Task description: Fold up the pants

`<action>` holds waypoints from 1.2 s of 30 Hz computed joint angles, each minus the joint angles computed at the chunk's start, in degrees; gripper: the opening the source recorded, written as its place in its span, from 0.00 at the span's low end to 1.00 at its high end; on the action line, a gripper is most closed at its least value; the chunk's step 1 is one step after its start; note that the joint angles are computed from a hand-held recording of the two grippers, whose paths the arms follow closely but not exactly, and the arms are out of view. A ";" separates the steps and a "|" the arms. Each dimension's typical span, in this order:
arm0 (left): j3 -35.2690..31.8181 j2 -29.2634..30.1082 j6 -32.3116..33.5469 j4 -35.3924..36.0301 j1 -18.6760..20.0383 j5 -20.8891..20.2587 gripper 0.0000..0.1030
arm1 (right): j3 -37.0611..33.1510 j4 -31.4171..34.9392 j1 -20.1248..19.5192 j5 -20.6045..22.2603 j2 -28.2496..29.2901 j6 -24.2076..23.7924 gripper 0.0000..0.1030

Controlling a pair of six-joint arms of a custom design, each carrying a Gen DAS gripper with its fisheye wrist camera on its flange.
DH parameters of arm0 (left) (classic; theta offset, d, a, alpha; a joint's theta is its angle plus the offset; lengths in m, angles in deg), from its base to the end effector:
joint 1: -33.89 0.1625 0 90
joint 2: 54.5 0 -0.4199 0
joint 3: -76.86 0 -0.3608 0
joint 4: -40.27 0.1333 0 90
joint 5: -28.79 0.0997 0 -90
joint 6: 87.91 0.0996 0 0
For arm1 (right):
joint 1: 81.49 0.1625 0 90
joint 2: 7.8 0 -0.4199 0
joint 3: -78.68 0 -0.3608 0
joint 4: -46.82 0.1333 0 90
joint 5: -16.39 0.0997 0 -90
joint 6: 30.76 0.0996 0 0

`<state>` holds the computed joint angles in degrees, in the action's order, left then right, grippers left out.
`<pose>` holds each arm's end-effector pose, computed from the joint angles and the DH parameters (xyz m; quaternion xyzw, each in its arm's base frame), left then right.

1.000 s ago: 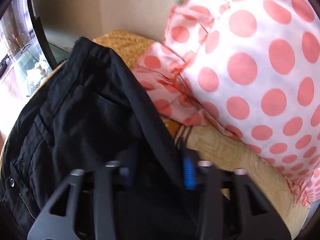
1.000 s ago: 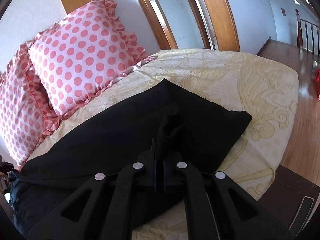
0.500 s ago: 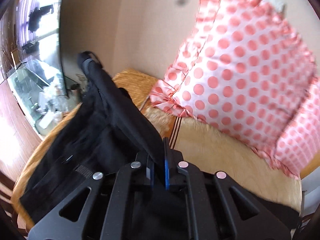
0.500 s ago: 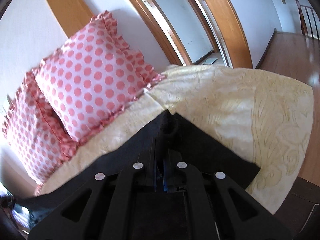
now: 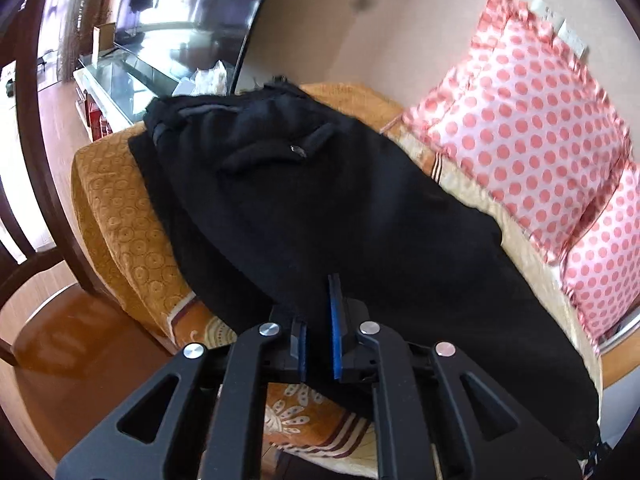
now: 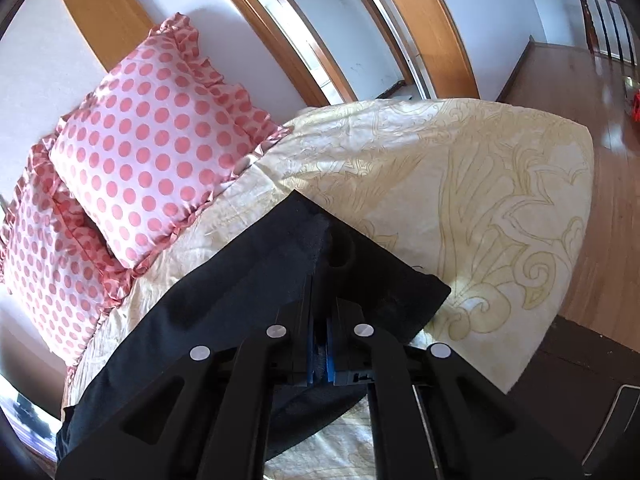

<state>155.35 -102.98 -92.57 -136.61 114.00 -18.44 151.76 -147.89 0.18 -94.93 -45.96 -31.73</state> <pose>0.0766 -0.7305 0.3400 -0.1361 0.8259 -0.4804 0.2619 -0.0122 -0.7537 0.2769 -0.1573 -0.7976 0.5481 0.1968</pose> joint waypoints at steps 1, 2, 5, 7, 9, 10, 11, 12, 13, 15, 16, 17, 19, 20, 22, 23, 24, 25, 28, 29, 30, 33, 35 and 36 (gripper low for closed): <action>-0.28 0.35 0.49 -0.50 -0.21 0.49 0.15 | 0.32 -0.31 0.02 0.11 -0.20 -0.14 0.04; -0.35 0.43 0.82 -0.77 -0.26 0.72 0.17 | 0.68 -0.86 0.09 0.25 -0.40 -0.45 0.04; -1.23 0.64 0.82 -1.01 -0.33 1.50 0.36 | 0.96 -1.01 0.25 -0.19 -0.60 -0.91 0.04; -1.86 0.43 -0.34 -1.21 -0.05 1.38 0.41 | 0.73 -0.15 0.25 -0.42 -0.70 -0.79 0.04; -2.29 0.13 -1.52 -1.69 0.23 1.29 0.41 | 0.92 -0.45 0.28 0.05 -0.94 -0.97 0.04; -2.53 0.06 -2.01 -1.66 0.39 1.09 0.39 | 1.29 -1.58 0.31 0.73 -1.15 -1.36 0.04; -3.08 0.16 -1.95 -1.41 0.56 1.42 0.38 | 1.20 -2.07 0.45 0.75 -1.09 -1.77 0.04; -3.36 -0.03 -2.02 -0.18 0.77 1.48 0.31 | 0.76 -1.98 0.69 0.17 -0.91 -2.42 0.04; -3.63 -0.19 -2.27 1.21 0.91 1.17 0.20 | 0.27 -1.30 0.83 -0.43 -0.75 -2.85 0.04; -3.37 -0.59 -2.12 1.94 0.95 0.67 0.14 | -0.24 -0.18 0.85 -0.73 -0.69 -2.93 0.04; -2.89 -0.95 -1.72 1.70 0.80 0.33 0.10 | -0.14 -0.19 0.86 -0.63 -0.82 -3.03 0.04; -2.47 -1.25 -0.92 1.32 0.59 0.35 0.08 | 0.21 -0.62 0.90 -0.44 -1.01 -3.29 0.04; -1.45 -1.98 0.16 0.61 0.27 0.52 0.06 | 0.89 -1.34 0.99 -0.36 -1.35 -3.62 0.04; -0.92 -2.31 0.74 0.39 0.15 0.77 0.06 | 1.04 -1.02 1.11 -1.25 -1.42 -3.84 0.04; -0.39 -2.53 1.26 1.11 0.18 1.77 0.06 | 1.36 0.29 0.99 -2.68 -1.53 -3.23 0.04; -0.30 -2.49 1.22 1.80 0.35 2.18 0.06 | 2.00 0.73 0.67 -2.85 -1.68 -2.51 0.04; -0.40 -2.39 1.09 2.62 0.64 2.28 0.06 | 2.57 0.79 0.42 -2.89 -1.81 -1.97 0.04; -0.49 -2.28 1.06 2.86 0.83 2.29 0.06 | 3.00 0.79 0.24 -2.76 -1.93 -1.55 0.04; -0.86 -1.69 2.18 2.16 0.85 2.99 0.06 | 4.55 0.04 -0.31 -1.99 -2.41 -0.08 0.04; -1.29 -1.26 2.95 2.20 0.68 3.83 0.06 | 4.63 -0.31 -0.25 -2.27 -2.31 -0.46 0.04; -1.44 -1.04 3.55 2.00 0.59 4.29 0.07 | 4.59 -0.69 -0.11 -2.83 -2.10 -1.04 0.04; -1.48 -0.08 7.23 -0.56 -0.09 6.56 0.09 | 4.47 -2.28 0.38 -4.48 -1.37 -2.89 0.04; -1.15 -0.31 7.81 -1.04 -0.21 6.65 0.14 | 4.07 -2.56 0.72 -5.62 -1.00 -4.17 0.05; -0.79 -0.61 7.81 -1.25 -0.24 6.54 0.15 | 4.19 -2.16 0.79 -5.71 -1.21 -4.33 0.10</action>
